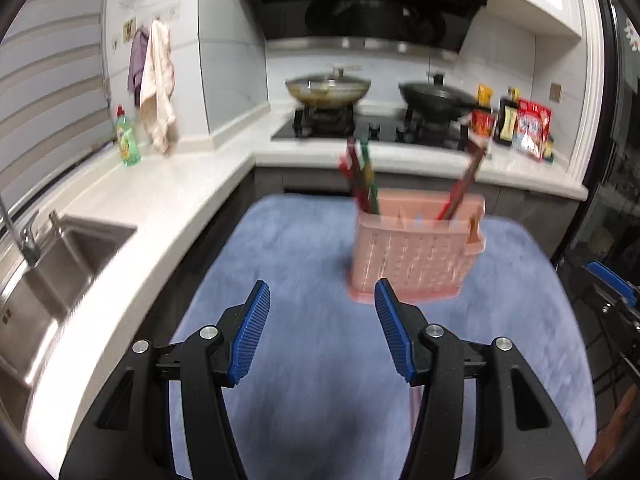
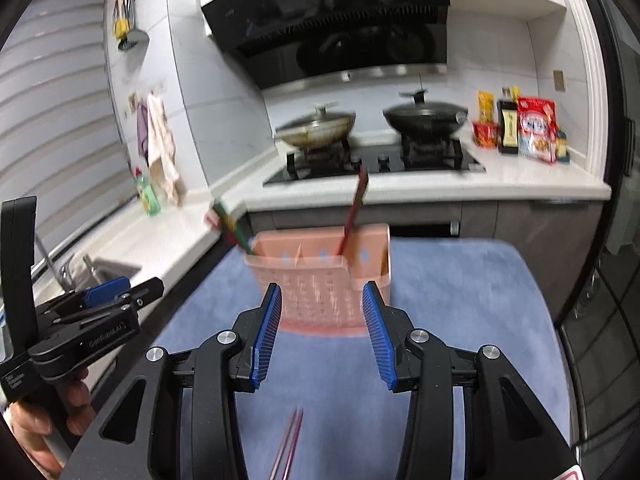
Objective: Organize utensils
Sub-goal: 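Open both tools and return them to the last two chopsticks, then grasp a red chopstick with the right tool while the left tool grasps the brown one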
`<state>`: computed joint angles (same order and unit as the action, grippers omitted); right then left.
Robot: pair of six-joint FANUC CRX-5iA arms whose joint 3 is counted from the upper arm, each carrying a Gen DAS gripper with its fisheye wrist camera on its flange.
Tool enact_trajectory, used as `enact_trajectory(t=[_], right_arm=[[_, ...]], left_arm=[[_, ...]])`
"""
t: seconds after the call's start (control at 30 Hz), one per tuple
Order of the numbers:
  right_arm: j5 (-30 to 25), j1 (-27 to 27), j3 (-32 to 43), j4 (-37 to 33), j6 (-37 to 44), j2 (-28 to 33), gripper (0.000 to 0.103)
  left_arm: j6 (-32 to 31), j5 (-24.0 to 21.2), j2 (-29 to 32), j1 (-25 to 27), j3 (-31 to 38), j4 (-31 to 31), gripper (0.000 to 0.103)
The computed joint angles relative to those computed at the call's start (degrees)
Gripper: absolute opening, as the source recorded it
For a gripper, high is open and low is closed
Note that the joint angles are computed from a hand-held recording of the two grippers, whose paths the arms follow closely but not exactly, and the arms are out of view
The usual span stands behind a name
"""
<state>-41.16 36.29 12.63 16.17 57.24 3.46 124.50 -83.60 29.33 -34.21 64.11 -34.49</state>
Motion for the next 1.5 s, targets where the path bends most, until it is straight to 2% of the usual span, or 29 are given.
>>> enact_trajectory(t=[0.2,0.27,0.4,0.57,0.7,0.97,1.1,1.43,1.5], right_arm=[[-2.0,3.1,-10.7,0.4,-4.4,-6.2,0.042],[-2.4,4.7,-15.2,2.8,-7.5,-8.3,0.042],[-3.4,7.6,-21.4,5.7,-11.4,-11.2,0.042],[-4.5,10.3,-25.4,4.4,-12.3,-13.6,0.042],[-4.9,13.1,-28.7,7.1,-14.3,-15.0,0.042],[-4.6,15.5,-30.0,4.6,-14.5,-15.2,0.039],[-4.6,16.2,-30.2,4.5,-14.1,-14.7,0.030],[-4.3,16.2,-31.0,4.4,-14.3,-14.1,0.018],[-4.0,16.2,-31.4,5.1,-14.7,-14.1,0.013]], left_arm=[[6.1,1.5,-7.3,-1.2,-15.7,2.1,0.052],[7.5,2.7,-9.2,-1.6,-20.1,2.9,0.052],[10.3,4.4,-12.0,-1.9,-27.0,5.9,0.052],[12.4,4.6,-13.6,-3.5,-31.9,6.5,0.052],[14.3,5.1,-14.6,-3.9,-34.7,7.9,0.052],[17.3,5.7,-17.1,-4.6,-38.6,7.7,0.052],[17.8,5.6,-17.7,-4.6,-39.8,7.8,0.052],[18.1,6.2,-18.2,-4.6,-41.0,8.8,0.052],[17.9,6.2,-18.2,-4.7,-40.9,8.9,0.052]])
